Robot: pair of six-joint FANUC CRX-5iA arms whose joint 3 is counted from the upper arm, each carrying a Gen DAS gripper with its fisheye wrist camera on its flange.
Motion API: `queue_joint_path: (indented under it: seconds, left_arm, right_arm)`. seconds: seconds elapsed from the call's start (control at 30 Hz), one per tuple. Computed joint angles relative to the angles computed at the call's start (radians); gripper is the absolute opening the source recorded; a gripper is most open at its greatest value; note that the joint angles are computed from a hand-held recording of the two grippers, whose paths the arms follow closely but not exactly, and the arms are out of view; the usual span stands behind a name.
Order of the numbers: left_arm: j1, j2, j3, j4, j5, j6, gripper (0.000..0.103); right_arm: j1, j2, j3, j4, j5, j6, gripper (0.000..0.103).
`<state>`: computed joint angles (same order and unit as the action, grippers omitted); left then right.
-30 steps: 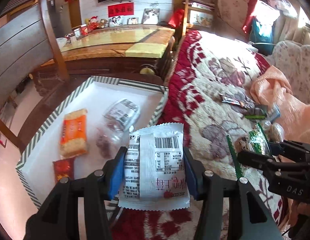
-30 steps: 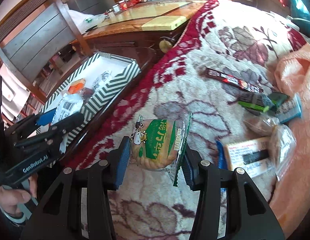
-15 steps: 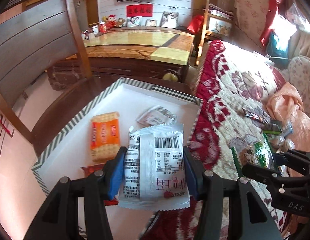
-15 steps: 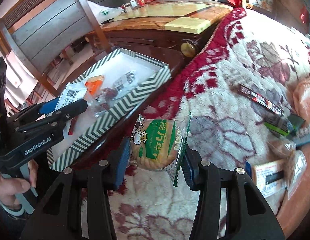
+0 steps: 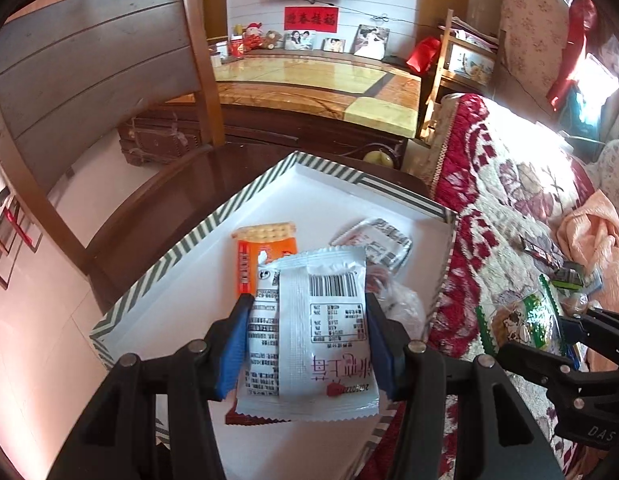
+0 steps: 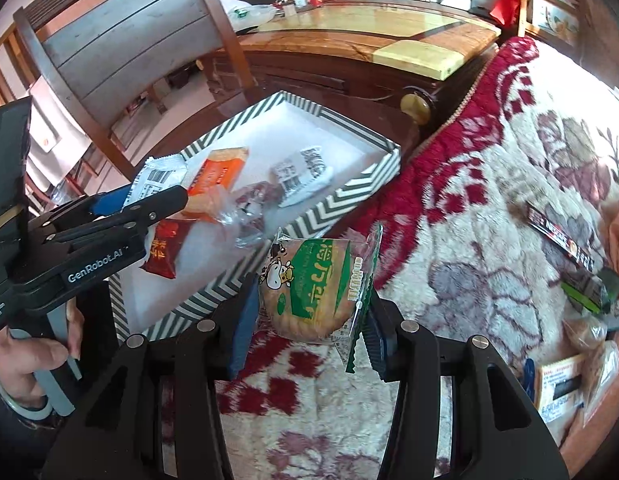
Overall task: Organize snacks
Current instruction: 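Carry the white bag and green-labelled cookie over the white tray, then open both grippers to drop the bag and cookie into the tray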
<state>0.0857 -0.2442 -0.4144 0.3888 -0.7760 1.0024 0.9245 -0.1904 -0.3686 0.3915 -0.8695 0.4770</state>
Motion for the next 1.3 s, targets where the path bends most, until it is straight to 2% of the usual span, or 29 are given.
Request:
queue_joint_path:
  seconds: [0.67, 0.87, 1.3]
  left_arm:
    - [0.060, 0.059, 0.031, -0.021, -0.006, 0.070, 0.056]
    - [0.055, 0.075, 0.038, -0.033, 0.000, 0.081, 0.056]
    - [0.042, 0.109, 0.060, -0.068, -0.007, 0.113, 0.056]
  right_arm:
    - [-0.020, 0.159, 0.191, -0.113, 0.033, 0.217, 0.047]
    - [-0.070, 0.219, 0.279, -0.147, 0.042, 0.279, 0.047]
    - [-0.166, 0.448, 0.522, -0.293, -0.080, 0.485, 0.047]
